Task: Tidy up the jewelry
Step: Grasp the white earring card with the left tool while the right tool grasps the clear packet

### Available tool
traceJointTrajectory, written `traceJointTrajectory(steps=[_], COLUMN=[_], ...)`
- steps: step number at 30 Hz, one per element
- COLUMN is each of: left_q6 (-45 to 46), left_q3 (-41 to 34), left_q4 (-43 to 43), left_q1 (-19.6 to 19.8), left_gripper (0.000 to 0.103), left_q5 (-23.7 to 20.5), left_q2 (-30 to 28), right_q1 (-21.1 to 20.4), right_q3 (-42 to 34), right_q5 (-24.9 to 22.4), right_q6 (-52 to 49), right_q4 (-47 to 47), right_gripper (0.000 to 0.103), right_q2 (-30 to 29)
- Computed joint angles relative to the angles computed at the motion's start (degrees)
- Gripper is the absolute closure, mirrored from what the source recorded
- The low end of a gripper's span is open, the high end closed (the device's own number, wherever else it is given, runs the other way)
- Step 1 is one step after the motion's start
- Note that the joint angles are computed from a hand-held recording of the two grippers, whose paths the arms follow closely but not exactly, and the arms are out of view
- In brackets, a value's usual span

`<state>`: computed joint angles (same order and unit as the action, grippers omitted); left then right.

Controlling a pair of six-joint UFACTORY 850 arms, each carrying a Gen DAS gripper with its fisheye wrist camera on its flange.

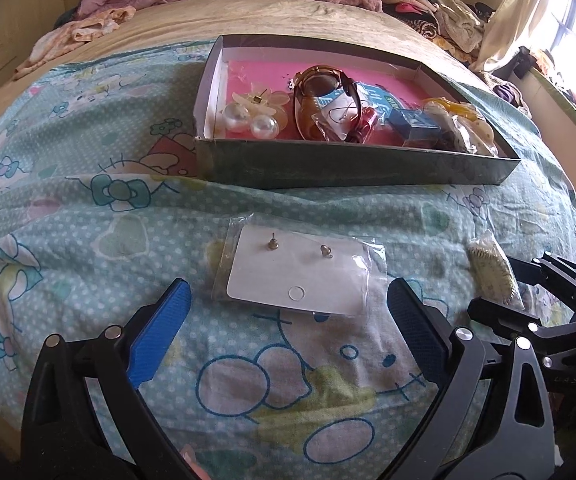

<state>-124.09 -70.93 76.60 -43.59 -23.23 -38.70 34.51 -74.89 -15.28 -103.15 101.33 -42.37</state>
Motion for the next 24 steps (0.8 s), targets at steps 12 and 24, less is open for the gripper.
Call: traceJointTrajectory(steps=[12,24], left_q6=[0.8,-12.0], left_q3=[-1.0,2.6], left_q4=[1.8,15.2], left_q1=[-0.9,-1.7], left_gripper=[0.043,0.046], left_q5=[-4.1,-7.6], left_q2=[-1.2,5.1], right_q1=[-0.4,-1.5], right_q3=[0.7,1.6], right_q5=[-4.3,-6.1], right_q6=[-7.7,-16.5], right_q4=[2.3,9.5], right_gripper=[0.071,0.071], right_q2=[0.9,4.7])
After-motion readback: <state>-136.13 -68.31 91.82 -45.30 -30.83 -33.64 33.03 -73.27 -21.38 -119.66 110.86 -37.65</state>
